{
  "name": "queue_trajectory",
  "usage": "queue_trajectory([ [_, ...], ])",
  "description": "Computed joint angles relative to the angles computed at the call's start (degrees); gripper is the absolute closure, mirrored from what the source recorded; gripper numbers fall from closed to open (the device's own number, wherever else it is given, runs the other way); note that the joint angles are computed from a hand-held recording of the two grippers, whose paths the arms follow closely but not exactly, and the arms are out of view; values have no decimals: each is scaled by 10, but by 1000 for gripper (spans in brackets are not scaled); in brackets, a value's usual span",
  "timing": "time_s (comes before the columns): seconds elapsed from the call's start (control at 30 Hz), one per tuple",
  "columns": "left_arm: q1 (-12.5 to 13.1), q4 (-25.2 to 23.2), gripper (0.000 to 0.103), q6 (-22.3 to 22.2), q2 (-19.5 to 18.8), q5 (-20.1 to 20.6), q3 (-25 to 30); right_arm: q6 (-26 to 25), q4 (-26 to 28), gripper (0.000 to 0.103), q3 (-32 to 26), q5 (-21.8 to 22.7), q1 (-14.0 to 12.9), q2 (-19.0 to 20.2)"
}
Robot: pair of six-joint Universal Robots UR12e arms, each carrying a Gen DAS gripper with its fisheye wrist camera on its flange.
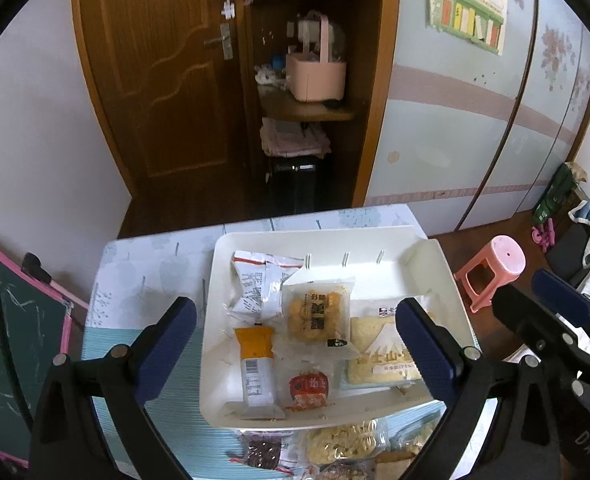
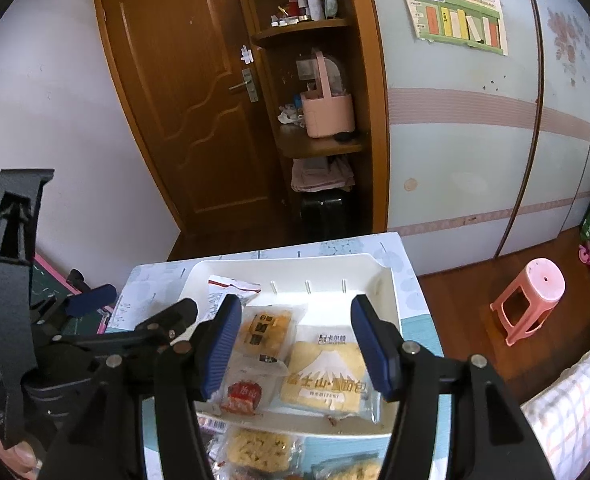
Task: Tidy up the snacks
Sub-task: 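Withdraw both open tools from the basket toward the remaining snacks, then grasp the red snowflake-print packet with the left tool while the right grasps the blue packet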
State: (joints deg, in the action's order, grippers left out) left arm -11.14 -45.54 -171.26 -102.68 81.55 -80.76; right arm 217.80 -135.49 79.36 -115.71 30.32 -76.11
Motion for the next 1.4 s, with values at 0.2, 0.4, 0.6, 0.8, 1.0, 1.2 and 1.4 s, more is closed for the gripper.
queue_trajectory([
  [0.2, 5, 65, 4, 1, 35, -13, -33, 4, -7, 45, 4, -18, 17, -14],
  [0.4, 12, 70, 4, -2, 70, -36, -48, -5, -22, 45, 3, -52, 41, -30],
  [0.6, 22, 73, 4, -5, 110, -47, -72, -25, -41, 41, 3, -88, 69, -39],
  [0.8, 41, 23, 4, 6, 150, -68, -92, -39, -44, 39, 0, -112, 98, -43],
  [1.0, 55, 48, 4, 29, 190, -65, -138, -35, -50, 37, 12, -108, 117, -49],
  [1.2, 71, 43, 3, 58, 224, -81, -190, -4, -52, 33, 47, -89, 129, -61],
  [1.4, 75, 23, 3, 107, 231, -59, -241, 33, -13, 32, 87, -24, 127, -63],
])
